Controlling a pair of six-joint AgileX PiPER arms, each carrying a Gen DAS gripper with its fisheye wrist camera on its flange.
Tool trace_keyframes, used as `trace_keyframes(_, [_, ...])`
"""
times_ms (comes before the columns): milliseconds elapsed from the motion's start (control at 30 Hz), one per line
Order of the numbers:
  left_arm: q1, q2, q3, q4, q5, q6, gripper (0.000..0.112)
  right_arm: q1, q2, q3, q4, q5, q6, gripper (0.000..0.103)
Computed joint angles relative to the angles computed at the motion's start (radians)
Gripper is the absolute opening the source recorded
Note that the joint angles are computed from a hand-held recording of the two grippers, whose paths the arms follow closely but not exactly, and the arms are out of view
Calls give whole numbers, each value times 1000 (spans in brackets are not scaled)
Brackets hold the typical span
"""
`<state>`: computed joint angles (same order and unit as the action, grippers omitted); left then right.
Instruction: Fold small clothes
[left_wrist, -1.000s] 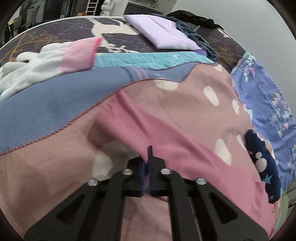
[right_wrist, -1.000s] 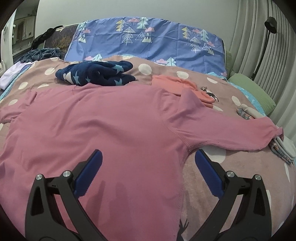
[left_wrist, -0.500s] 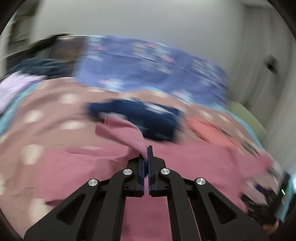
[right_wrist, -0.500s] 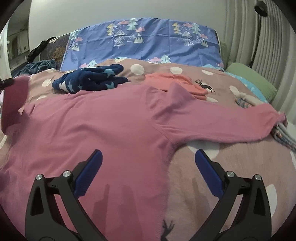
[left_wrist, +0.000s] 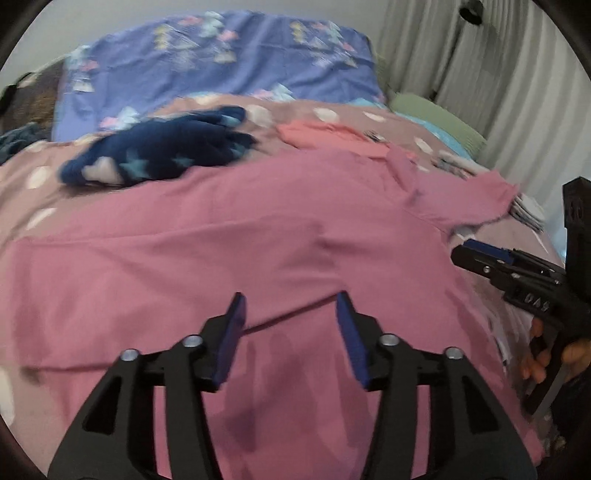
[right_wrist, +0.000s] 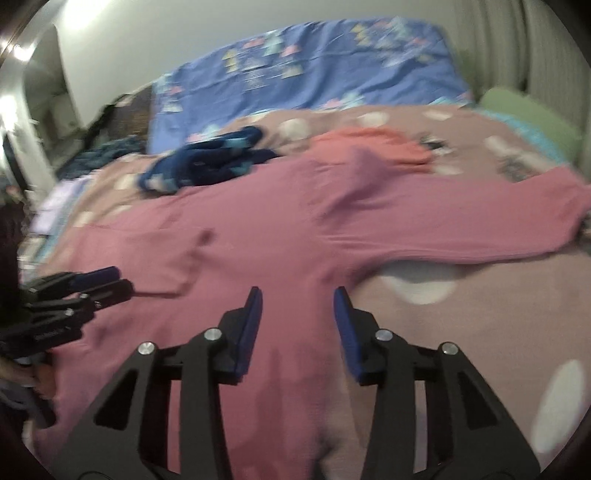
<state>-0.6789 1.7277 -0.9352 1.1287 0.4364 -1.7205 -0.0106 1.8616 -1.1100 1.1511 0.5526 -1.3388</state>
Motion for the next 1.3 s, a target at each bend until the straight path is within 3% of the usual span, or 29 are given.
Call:
trace_keyframes(100, [-39, -88, 87, 9, 121, -56, 56, 32, 65, -112, -64, 131, 63, 42])
trace_keyframes(233, [-34, -163, 197, -4, 209, -103, 56, 118, 197, -322, -178, 243, 253, 56])
trace_keyframes(333, [-34, -184, 237, 22, 213, -151, 56, 201, 330, -539, -334, 270, 509, 60])
trace_keyframes(433, [-68, -143, 186, 83, 208, -125, 56, 233, 405, -662, -395, 288, 615, 62])
trace_keyframes(500, [-73, -72, 97, 96, 165, -26, 56, 248, 432, -726, -435, 307, 640, 54])
trace_keyframes(567, [-61, 12, 1, 59, 116, 94, 56, 250, 447, -768, -465, 363, 641, 29])
trace_keyframes(633, [-45, 78, -76, 9, 88, 188, 52, 244, 467, -820, -485, 434, 646, 26])
trace_keyframes(767, [-8, 181, -186, -85, 39, 321, 52, 235, 476, -816, -480, 418, 625, 26])
trace_keyframes(800, [2, 205, -212, -123, 44, 359, 47, 234, 489, -833, -480, 428, 634, 23])
trace_keyframes(867, [25, 221, -237, -184, 34, 410, 12, 236, 519, -882, -489, 452, 655, 1])
trace_keyframes(900, [35, 213, -238, -201, 29, 415, 2, 237, 519, -890, -487, 454, 658, 1])
trace_keyframes(1033, [42, 104, -190, -83, -48, 238, 1, 188, 413, -815, -325, 428, 532, 1])
trace_keyframes(1133, [31, 59, -216, -19, -96, 155, 2, 148, 378, -837, -290, 455, 510, 1])
trace_keyframes(1233, [11, 98, -299, -25, -105, 176, 2, 116, 352, -830, -298, 420, 477, 2])
trace_keyframes(1300, [10, 159, -370, -107, -109, 247, 2, 106, 358, -822, -320, 387, 477, 2])
